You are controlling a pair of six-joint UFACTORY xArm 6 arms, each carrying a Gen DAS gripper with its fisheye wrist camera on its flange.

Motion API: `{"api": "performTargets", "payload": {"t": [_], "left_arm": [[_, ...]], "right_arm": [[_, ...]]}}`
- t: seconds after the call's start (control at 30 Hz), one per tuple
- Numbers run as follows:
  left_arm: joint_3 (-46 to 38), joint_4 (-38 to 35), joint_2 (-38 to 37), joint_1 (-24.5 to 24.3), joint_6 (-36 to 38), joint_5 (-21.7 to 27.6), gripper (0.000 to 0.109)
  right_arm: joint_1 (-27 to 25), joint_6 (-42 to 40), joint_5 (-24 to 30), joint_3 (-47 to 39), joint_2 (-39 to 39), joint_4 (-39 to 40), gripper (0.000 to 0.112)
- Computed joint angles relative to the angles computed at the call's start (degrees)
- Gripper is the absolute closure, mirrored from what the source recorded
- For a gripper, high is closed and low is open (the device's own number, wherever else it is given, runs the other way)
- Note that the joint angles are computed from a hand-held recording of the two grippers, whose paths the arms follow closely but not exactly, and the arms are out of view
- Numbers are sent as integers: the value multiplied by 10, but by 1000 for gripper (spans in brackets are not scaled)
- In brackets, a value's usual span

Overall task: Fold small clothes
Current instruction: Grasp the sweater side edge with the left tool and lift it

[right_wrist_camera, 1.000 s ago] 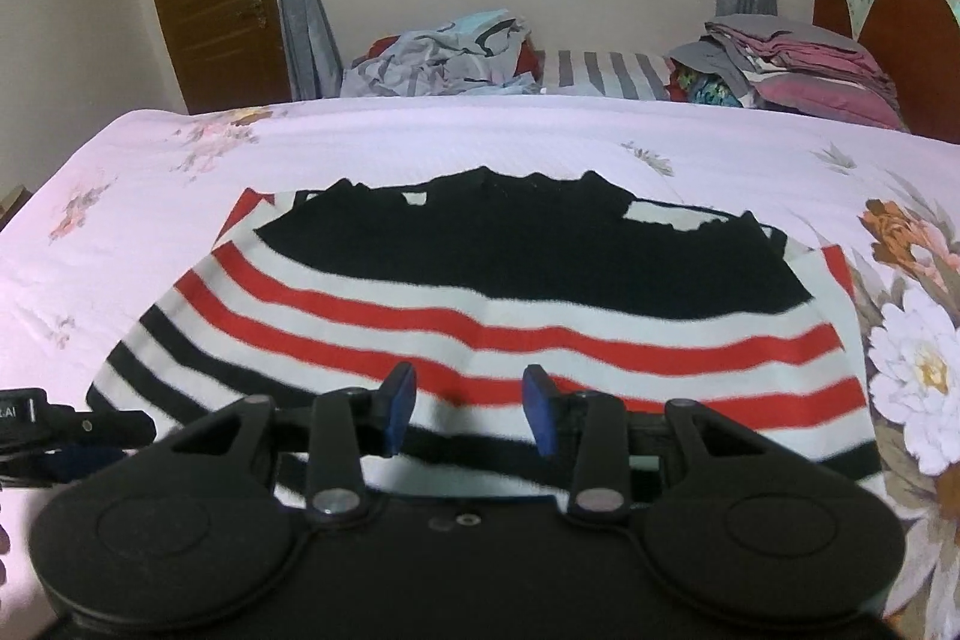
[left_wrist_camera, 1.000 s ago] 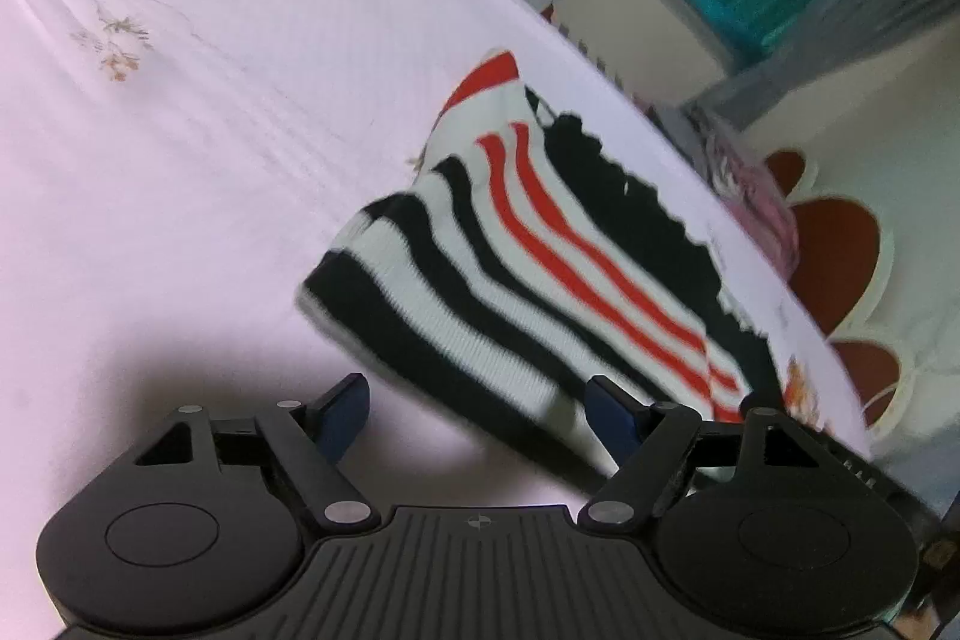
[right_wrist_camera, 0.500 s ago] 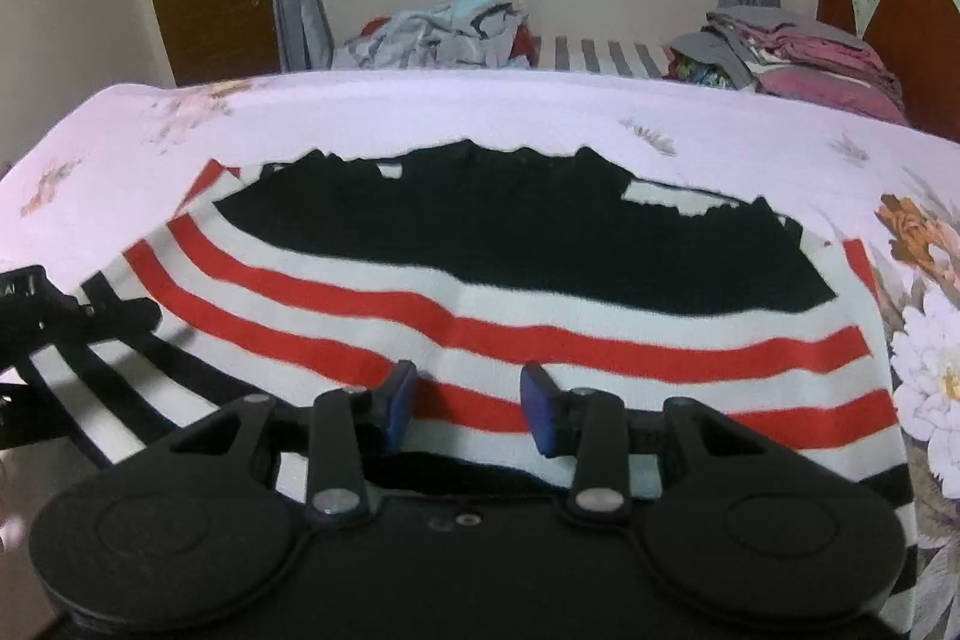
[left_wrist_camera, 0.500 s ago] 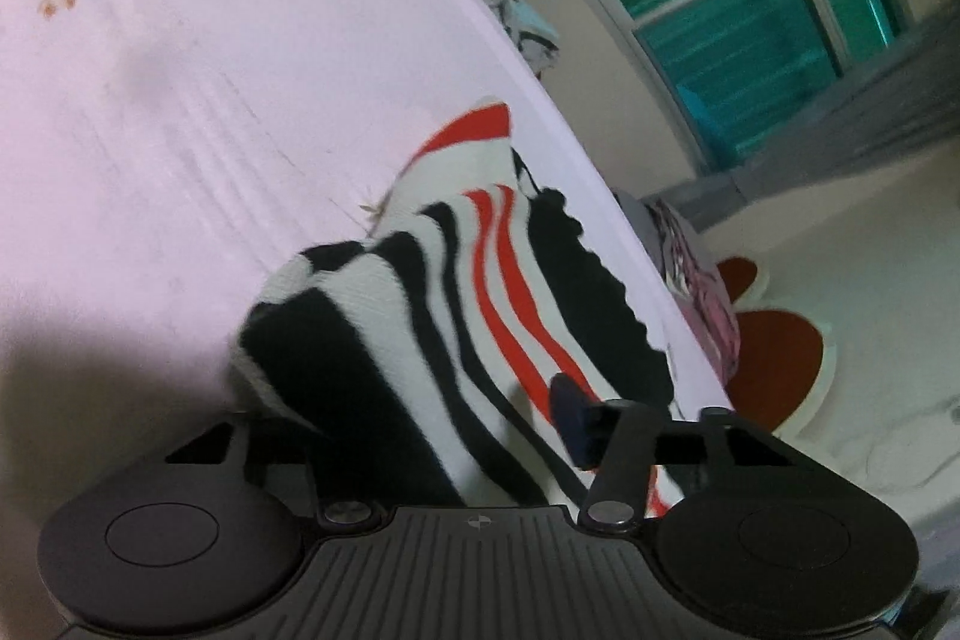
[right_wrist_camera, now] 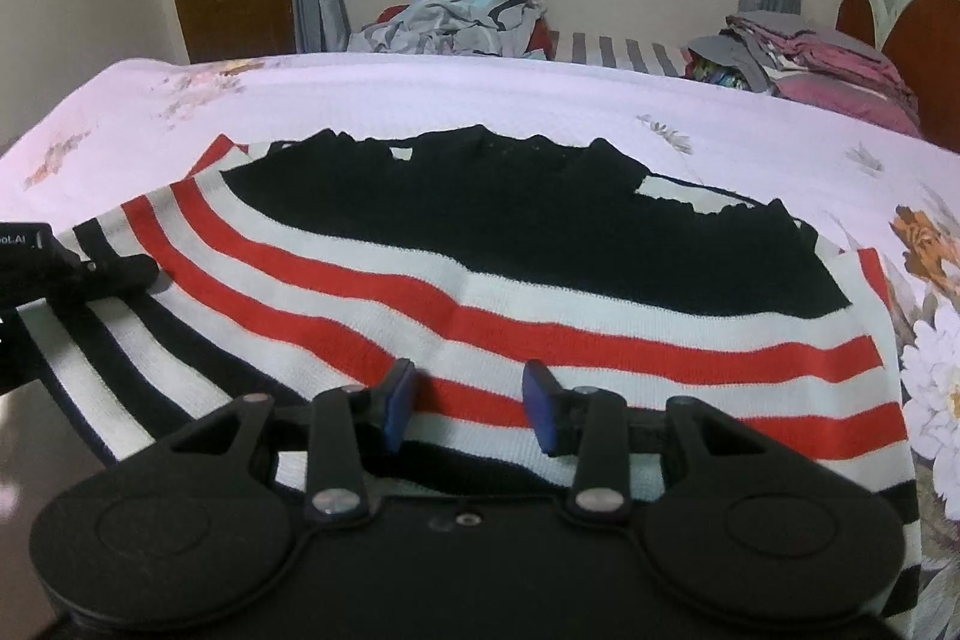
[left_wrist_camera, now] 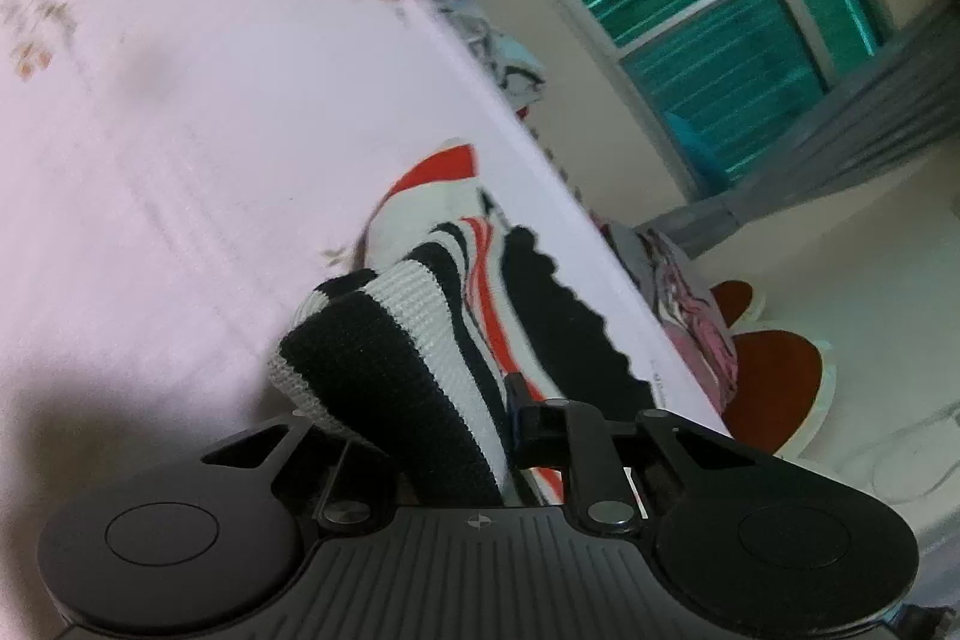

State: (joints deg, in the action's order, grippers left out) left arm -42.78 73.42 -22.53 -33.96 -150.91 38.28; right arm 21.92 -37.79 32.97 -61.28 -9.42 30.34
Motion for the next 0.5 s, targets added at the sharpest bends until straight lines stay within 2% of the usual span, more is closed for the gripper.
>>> {"api": "performTargets", "payload": {"t": [0.1,0.2,0.33,0.5], "left_arm": [[-25,15,8,-2,35,1,92],[-71,31,30,9,108,-26,92],[-168,57,106,29,196,-97,92],[-297,46,222,36,291,-192,92]], "right_arm": [[-9,-6,9,-1,-8,31,69],[-20,-11,2,3,-19,50,68],[-48,3,10,-1,-26,59,66],[-102,28,15,8,-41,50,66]]}}
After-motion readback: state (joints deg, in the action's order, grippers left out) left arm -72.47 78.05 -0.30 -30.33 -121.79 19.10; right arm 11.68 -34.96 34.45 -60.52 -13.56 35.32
